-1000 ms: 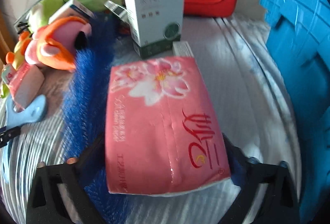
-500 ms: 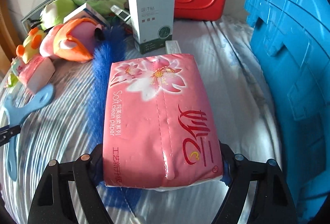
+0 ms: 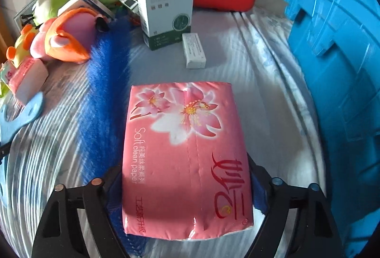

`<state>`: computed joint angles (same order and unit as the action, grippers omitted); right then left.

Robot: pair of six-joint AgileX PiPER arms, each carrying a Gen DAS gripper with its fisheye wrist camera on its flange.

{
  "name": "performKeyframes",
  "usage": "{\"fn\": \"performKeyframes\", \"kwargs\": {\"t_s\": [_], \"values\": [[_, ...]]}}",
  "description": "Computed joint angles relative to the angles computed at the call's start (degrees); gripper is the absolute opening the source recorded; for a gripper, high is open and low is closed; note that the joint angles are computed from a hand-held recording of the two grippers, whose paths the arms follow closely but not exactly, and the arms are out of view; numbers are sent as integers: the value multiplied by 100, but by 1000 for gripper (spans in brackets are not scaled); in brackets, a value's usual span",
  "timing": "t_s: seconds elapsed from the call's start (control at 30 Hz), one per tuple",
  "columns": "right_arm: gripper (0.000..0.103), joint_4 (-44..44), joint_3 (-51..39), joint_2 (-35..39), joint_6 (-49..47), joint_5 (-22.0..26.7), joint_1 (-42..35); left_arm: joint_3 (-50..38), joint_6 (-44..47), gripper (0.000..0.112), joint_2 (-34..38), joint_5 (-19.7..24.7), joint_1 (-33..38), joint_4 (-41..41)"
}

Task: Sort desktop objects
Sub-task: 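Lift and carry the blue toy and pink tissue pack over the blue bin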

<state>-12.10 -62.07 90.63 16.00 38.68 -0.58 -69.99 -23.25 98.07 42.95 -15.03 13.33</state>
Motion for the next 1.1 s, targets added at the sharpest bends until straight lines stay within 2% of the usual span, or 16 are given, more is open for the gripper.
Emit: {"fn": "performKeyframes", "kwargs": {"t_s": [0.2, 0.27, 0.33, 0.5, 0.67, 0.9, 1.0, 1.1], "values": [[82, -572, 157, -721, 361, 112, 301, 322, 2, 49, -903, -114, 163, -211], [82, -677, 160, -1001, 439, 164, 382, 175, 2, 49, -1169, 54, 176, -187], [82, -661, 87, -1269, 446, 254, 430, 119, -400, 49, -1536, 289, -149, 88], [82, -860, -284, -1900, 587, 664, 777, -203, -453, 49, -1995, 502, -319, 213], [82, -1498, -720, -2474, 1044, 1199, 1442, -738, -958, 49, -2478, 1036, -1032, 796], [82, -2738, -1474, -3131, 1751, 2192, 2555, -1790, -1426, 49, -2535, 1563, -2344, 1552], [82, -3223, -1846, -3368, 1827, 2739, 2928, -2418, -1495, 49, -2249, 1727, -3097, 1907], [82, -3405, -2232, -3605, 1565, 3115, 2864, -3215, -1494, 49, -1756, 1864, -3774, 2187]]}}
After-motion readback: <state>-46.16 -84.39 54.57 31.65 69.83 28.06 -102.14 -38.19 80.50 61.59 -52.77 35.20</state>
